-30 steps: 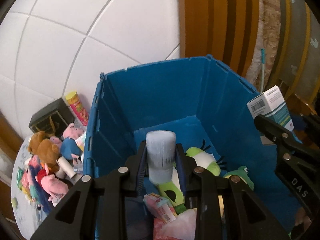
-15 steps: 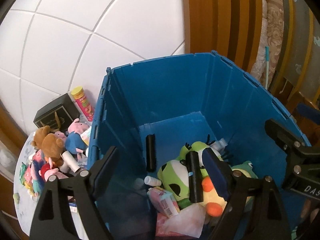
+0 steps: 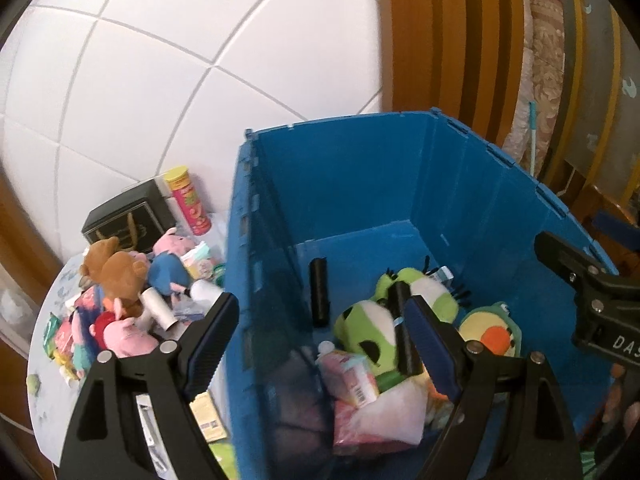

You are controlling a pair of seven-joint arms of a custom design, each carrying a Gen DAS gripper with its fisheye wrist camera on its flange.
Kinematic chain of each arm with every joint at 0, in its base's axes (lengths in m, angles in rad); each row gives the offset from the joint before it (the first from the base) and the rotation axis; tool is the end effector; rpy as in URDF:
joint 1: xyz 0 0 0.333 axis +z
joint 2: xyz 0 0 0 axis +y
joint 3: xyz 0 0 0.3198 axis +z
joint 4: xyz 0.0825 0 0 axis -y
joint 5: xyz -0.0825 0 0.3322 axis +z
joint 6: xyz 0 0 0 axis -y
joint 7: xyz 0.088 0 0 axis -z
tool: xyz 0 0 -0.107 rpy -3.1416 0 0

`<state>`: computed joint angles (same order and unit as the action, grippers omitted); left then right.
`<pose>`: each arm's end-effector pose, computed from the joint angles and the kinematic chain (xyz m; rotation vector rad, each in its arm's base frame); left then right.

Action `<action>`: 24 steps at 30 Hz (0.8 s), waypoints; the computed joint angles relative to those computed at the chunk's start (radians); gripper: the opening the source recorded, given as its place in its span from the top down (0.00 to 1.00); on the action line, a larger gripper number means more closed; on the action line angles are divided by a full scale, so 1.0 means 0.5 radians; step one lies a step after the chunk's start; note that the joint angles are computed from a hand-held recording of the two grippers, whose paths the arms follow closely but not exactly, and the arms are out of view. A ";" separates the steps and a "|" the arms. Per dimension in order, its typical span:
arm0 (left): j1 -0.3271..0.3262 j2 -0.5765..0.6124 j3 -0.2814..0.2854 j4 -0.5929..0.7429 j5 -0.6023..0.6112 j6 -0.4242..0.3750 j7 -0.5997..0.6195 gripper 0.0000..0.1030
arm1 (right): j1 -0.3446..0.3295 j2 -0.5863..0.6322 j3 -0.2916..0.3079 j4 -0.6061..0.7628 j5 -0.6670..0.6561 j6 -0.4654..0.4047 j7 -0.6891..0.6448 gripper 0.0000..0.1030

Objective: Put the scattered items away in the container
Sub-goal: 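Withdraw both tools from the crate back over the table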

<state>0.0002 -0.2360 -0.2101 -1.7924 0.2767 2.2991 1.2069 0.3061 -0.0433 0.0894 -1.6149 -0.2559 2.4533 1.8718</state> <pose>0.4630 -0.1097 0.7294 -1.7580 1.6966 -0.6336 0.4972 0.2092 0.7381 -1.8292 1.4687 -0.7446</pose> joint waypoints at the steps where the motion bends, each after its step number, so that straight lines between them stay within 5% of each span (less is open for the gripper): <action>1: 0.005 -0.043 0.016 -0.048 -0.007 0.018 0.005 0.18 | 0.008 -0.018 0.009 -0.025 -0.001 0.010 0.012 0.00; 11: 0.168 -0.508 0.174 -0.555 -0.221 0.167 0.268 0.18 | 0.160 -0.134 0.168 -0.204 -0.158 0.074 0.289 0.00; 24: 0.493 -1.107 0.524 -1.198 -0.522 0.198 0.937 0.18 | 0.480 -0.110 0.442 -0.263 -0.700 0.006 1.046 0.00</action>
